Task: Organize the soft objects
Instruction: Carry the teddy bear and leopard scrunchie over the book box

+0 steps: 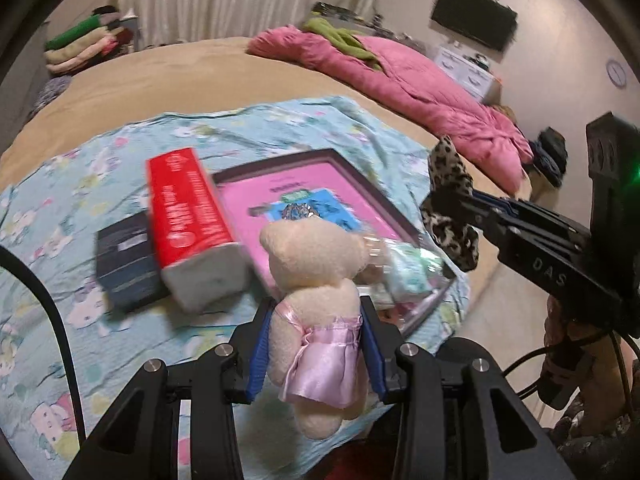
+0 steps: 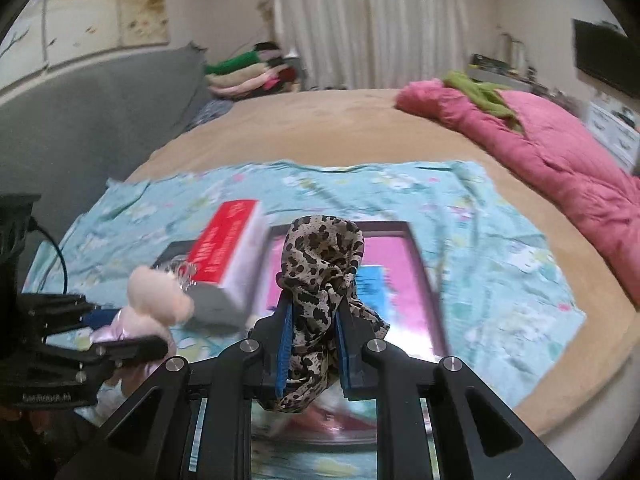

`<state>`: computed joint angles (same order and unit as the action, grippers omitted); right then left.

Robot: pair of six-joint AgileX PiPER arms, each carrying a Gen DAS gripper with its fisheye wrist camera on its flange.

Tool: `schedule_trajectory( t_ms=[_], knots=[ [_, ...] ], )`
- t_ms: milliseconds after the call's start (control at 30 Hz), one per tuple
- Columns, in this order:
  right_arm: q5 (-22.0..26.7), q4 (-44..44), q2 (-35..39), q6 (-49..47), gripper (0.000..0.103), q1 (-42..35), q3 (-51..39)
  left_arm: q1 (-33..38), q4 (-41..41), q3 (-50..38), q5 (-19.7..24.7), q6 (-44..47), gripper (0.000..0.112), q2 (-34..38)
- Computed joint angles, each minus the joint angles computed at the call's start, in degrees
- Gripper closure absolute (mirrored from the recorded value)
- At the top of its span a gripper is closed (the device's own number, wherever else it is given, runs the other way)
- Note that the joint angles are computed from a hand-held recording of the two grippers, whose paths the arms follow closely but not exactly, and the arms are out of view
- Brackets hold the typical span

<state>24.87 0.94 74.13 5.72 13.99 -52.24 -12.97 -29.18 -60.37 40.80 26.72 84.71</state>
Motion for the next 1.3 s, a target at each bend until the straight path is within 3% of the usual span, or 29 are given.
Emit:
schedule_trajectory(
  t_ms=[267, 567, 1300],
  knots=[
    [-2.25, 19.51, -1.37, -19.42, 0.084, -9.71, 4.85, -10.17, 14.52, -5.86, -2.04, -17.07, 0.072, 7.89],
    [-4.3, 29.03, 0.69, -29.33, 0.084, -13.45, 6.87, -13.34, 19.69, -10.34, -2.85, -22.39, 0.071, 15.08],
    [-4.7, 41.38, 13.33, -40.88, 0.083, -17.97, 1.91, -14.33, 13.91, -18.0, -0.97, -18.15, 0.071, 23.09]
  ],
)
